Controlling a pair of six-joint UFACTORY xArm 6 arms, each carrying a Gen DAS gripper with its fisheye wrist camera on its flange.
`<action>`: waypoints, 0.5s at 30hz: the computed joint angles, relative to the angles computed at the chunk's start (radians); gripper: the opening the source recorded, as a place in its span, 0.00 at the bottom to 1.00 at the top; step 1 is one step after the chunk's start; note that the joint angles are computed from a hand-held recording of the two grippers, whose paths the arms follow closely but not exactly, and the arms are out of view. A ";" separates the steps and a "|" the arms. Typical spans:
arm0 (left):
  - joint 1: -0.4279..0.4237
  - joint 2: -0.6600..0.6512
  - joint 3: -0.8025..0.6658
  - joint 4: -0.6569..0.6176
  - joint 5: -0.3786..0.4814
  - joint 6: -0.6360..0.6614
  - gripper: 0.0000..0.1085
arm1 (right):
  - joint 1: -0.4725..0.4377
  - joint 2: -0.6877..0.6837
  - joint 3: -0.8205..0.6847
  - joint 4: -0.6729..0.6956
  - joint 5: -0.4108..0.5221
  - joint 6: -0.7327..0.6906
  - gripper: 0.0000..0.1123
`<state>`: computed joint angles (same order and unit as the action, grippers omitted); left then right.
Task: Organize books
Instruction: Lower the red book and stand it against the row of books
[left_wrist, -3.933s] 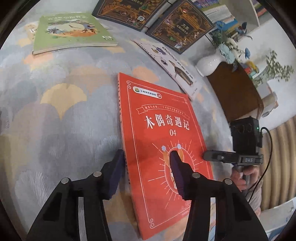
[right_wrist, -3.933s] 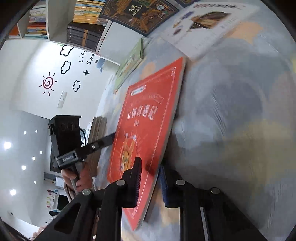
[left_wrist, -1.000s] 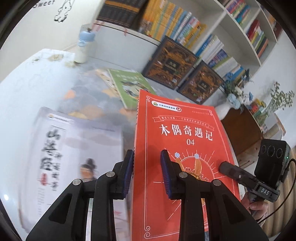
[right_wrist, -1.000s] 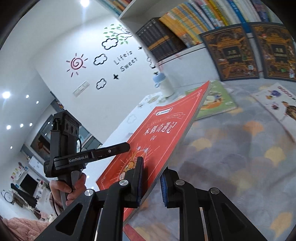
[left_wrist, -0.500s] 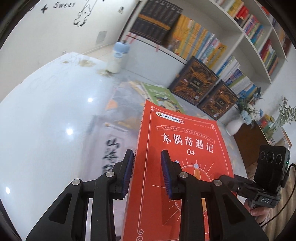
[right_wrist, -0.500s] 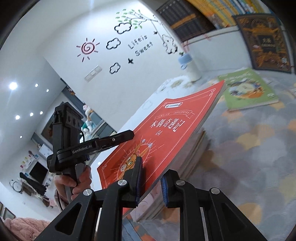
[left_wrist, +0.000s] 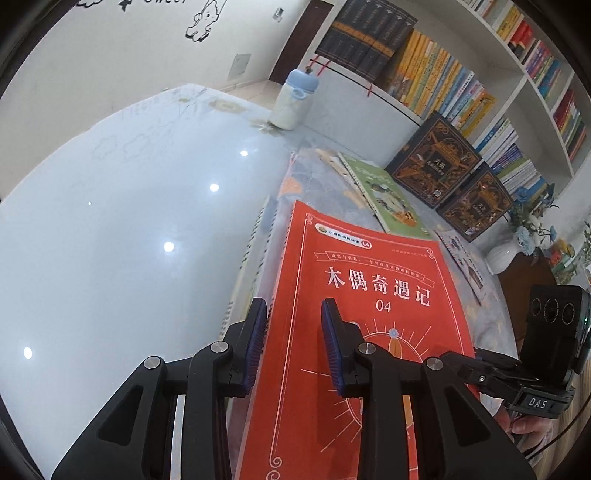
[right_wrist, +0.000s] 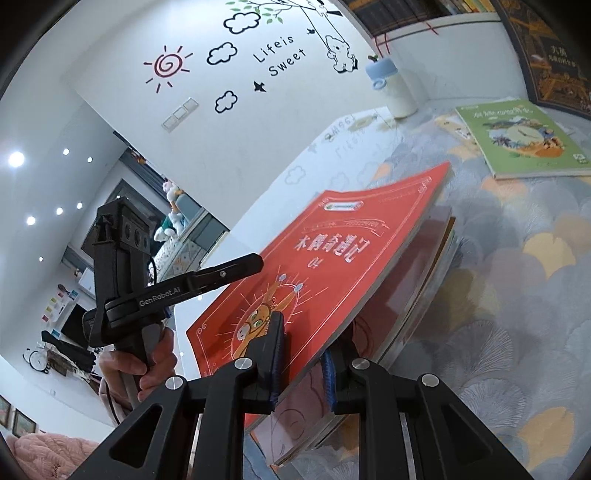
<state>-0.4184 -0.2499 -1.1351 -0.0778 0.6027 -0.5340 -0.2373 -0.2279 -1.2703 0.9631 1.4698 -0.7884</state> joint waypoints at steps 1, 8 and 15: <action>0.000 0.000 0.003 0.001 -0.001 -0.001 0.25 | 0.007 0.002 0.003 -0.008 -0.010 0.000 0.16; -0.002 0.000 0.010 0.016 -0.007 -0.008 0.25 | 0.026 0.021 0.012 -0.036 -0.030 0.026 0.16; -0.006 -0.020 0.018 0.127 0.001 -0.107 0.27 | 0.037 0.002 0.030 -0.045 -0.045 0.016 0.20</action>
<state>-0.4249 -0.2702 -1.1175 0.0497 0.6038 -0.6412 -0.2007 -0.2262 -1.2406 0.9177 1.4246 -0.7720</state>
